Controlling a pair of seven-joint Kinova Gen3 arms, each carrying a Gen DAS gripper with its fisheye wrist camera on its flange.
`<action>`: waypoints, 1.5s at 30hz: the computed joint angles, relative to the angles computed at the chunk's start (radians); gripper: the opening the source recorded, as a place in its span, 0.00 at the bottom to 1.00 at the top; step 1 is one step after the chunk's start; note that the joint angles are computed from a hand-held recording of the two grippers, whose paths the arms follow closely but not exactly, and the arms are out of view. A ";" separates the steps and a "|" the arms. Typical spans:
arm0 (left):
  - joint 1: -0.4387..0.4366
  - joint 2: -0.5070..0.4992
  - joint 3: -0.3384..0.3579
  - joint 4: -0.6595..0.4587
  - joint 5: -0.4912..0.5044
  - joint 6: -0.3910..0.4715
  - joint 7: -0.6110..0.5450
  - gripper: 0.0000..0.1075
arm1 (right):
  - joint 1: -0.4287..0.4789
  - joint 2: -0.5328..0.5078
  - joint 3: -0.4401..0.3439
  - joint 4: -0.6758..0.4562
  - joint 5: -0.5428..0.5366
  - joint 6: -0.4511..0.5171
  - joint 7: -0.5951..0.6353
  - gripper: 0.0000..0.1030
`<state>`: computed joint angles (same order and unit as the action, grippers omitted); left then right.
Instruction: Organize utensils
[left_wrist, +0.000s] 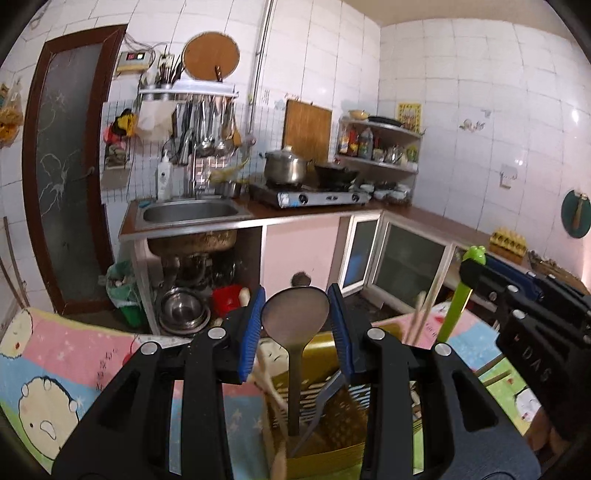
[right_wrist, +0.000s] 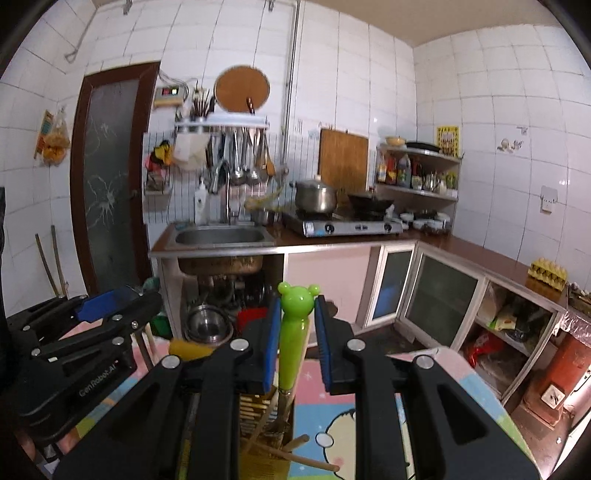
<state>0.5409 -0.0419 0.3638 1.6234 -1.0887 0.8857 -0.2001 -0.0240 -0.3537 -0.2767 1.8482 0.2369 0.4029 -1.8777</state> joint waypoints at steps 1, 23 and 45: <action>-0.003 0.000 -0.004 0.008 0.006 -0.005 -0.002 0.31 | -0.002 -0.001 -0.001 0.015 0.000 -0.004 0.002 0.18; -0.010 -0.142 0.164 0.057 -0.011 0.299 -0.008 0.92 | -0.141 -0.030 0.147 -0.064 -0.090 0.293 0.027 0.66; -0.383 -0.417 0.920 0.329 0.206 0.470 0.348 0.91 | -0.019 -0.833 0.102 0.490 -0.349 0.284 0.220 0.96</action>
